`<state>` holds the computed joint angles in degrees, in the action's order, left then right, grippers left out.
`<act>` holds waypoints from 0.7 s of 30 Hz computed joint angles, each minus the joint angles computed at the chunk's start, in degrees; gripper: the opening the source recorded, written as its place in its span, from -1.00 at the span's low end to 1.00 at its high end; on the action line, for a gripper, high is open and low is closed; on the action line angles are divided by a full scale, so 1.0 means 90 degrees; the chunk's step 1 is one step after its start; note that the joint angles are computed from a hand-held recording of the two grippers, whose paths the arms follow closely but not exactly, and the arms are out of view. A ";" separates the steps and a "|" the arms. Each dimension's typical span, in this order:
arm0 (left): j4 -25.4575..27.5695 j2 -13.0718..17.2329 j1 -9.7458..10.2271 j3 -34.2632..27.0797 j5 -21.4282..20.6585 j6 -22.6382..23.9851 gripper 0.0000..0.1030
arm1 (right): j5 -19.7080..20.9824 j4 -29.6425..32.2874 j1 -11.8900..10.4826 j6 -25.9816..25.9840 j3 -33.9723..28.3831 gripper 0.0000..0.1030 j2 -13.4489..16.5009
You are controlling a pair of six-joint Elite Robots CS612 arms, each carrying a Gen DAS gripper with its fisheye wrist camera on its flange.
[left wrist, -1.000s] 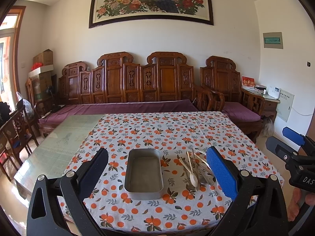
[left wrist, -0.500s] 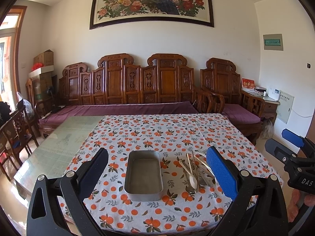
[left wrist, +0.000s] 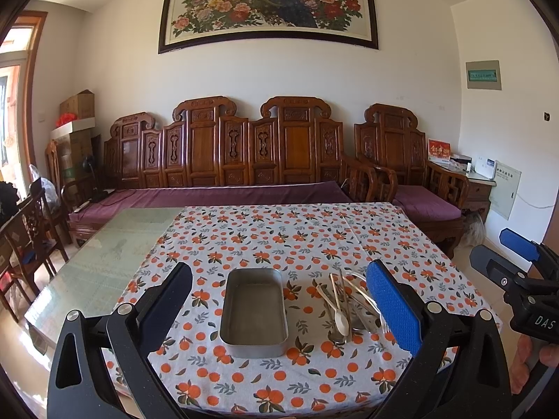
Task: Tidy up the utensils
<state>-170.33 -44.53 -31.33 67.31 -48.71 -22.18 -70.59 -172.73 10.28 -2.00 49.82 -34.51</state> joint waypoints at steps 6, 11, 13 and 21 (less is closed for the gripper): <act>-0.0004 -0.0005 -0.0004 -0.0002 -0.0009 0.0008 0.88 | -0.0008 0.0006 0.0003 -0.0004 0.0001 0.95 -0.0003; -0.0005 -0.0002 -0.0006 -0.0006 0.0006 0.0025 0.88 | -0.0016 -0.0023 0.0002 0.0012 0.0070 0.95 -0.0069; -0.0024 -0.0007 -0.0008 -0.0005 0.0001 0.0031 0.88 | -0.0035 -0.0035 0.0009 -0.0017 0.0090 0.95 -0.0080; -0.0058 -0.0032 -0.0012 0.0023 -0.0027 0.0044 0.88 | -0.0035 -0.0037 0.0015 -0.0011 0.0093 0.95 -0.0074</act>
